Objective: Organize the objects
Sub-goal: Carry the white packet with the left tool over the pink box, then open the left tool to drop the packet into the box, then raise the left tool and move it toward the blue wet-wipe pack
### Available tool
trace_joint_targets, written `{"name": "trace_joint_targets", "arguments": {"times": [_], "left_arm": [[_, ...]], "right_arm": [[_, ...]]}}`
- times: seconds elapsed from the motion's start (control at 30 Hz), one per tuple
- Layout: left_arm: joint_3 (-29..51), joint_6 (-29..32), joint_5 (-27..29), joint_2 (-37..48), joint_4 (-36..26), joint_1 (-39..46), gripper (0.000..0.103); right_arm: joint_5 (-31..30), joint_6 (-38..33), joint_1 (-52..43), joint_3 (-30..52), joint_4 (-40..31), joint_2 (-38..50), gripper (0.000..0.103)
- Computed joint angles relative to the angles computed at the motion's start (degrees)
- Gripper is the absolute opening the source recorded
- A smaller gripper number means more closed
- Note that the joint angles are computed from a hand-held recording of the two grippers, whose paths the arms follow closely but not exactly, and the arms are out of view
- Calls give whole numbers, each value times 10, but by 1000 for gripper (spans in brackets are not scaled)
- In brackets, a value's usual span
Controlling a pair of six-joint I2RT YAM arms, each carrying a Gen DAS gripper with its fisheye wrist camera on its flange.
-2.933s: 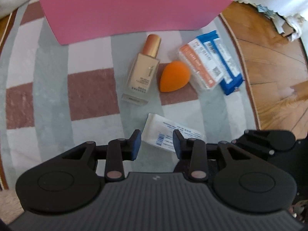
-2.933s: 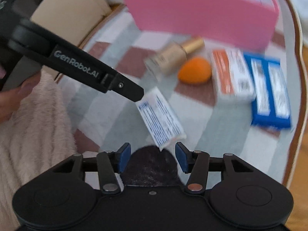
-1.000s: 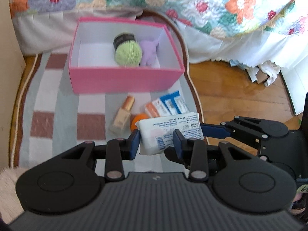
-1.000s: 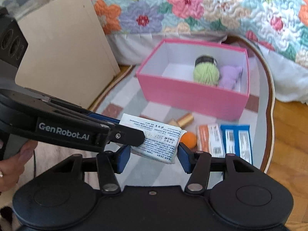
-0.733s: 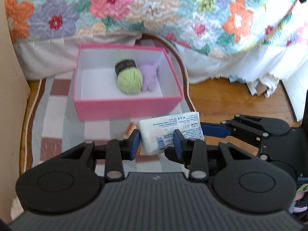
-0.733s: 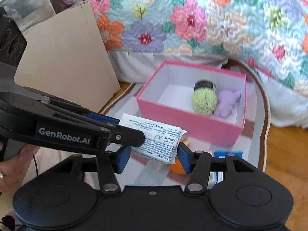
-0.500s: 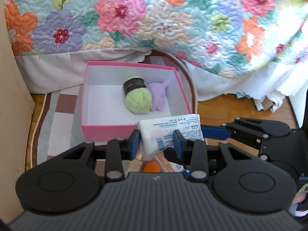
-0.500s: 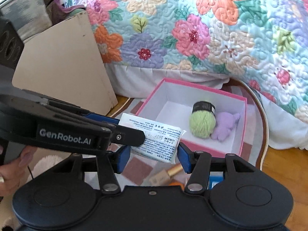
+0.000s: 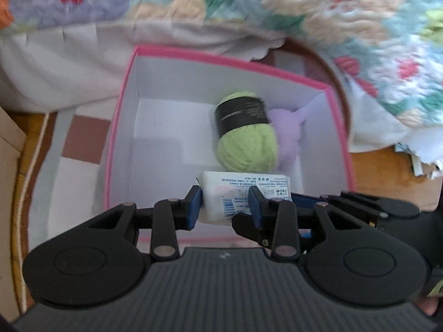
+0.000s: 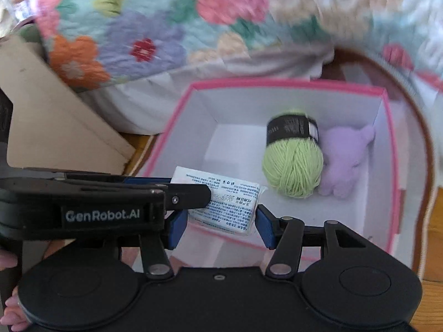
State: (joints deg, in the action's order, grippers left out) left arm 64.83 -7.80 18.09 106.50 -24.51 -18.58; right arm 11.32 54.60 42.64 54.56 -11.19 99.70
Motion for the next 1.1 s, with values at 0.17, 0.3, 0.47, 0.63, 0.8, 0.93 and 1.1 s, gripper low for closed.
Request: {"name": "trace_joint_targets", "arguments": {"times": [0.17, 0.3, 0.47, 0.63, 0.8, 0.93, 1.1], "left_arm": [[11, -25, -9, 69, 39, -6, 35], [-13, -37, -29, 77, 98, -16, 38], [-61, 22, -41, 13, 111, -31, 41], [-96, 58, -48, -83, 71, -43, 51], [-80, 53, -56, -145, -17, -62, 55], [-83, 46, -75, -209, -66, -76, 59], [-71, 51, -72, -282, -150, -85, 60]], "right_arm": [[-36, 8, -34, -22, 80, 61, 60], [-12, 10, -33, -9, 72, 97, 60], [24, 24, -11, -37, 52, 54, 61], [91, 32, 57, -59, 3, -38, 61], [132, 41, 113, -36, -81, -97, 63], [188, 60, 168, -8, -161, -138, 72], [245, 84, 234, 50, -274, -157, 81]]}}
